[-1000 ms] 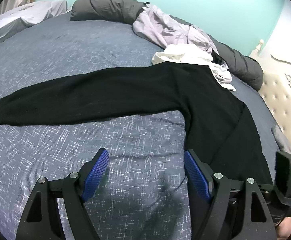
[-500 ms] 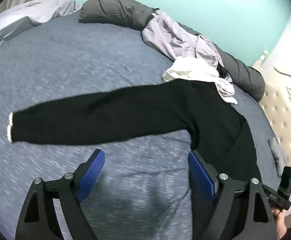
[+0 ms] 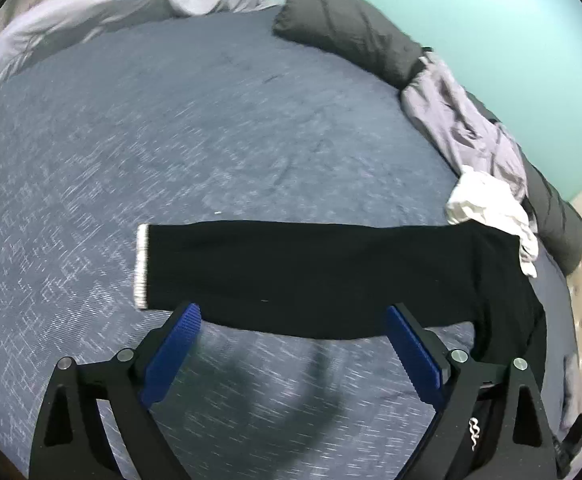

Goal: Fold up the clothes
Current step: 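Grasp the white-trimmed sleeve cuff with the left tool and lift it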

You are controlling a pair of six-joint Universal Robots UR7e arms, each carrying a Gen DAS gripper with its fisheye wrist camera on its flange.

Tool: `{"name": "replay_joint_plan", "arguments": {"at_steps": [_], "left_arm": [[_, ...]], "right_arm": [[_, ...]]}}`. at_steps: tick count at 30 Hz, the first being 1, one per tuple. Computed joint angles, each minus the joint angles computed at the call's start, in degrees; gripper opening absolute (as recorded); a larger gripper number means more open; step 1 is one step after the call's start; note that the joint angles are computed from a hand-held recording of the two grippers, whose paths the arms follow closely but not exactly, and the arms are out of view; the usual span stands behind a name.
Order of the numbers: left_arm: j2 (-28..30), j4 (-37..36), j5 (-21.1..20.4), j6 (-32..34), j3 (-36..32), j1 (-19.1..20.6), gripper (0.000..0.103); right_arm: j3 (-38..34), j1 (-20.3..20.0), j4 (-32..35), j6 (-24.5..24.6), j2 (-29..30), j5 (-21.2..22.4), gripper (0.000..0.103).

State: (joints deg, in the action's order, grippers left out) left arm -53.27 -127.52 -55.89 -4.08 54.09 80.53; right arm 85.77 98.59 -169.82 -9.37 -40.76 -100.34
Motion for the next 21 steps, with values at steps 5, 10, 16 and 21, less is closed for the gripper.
{"name": "replay_joint_plan", "arguments": {"at_steps": [5,10,16,21], "left_arm": [[2.0,3.3,3.5,-2.0,-4.0,1.3,0.103],[3.9,6.0,4.6,-4.4,-7.6,3.0,0.103],[5.8,5.9,4.4,-5.1,-10.2,4.4,0.103],[5.7,4.1,6.2,-4.6,-8.9,4.0,0.103]], "right_arm": [[0.3,-0.3,-1.0,0.2,0.1,-0.3,0.015],[0.4,-0.7,-2.0,1.0,0.1,0.5,0.015],[0.1,-0.6,-2.1,0.6,0.5,0.3,0.015],[-0.3,-0.6,-1.7,0.2,0.9,0.3,0.015]]}}
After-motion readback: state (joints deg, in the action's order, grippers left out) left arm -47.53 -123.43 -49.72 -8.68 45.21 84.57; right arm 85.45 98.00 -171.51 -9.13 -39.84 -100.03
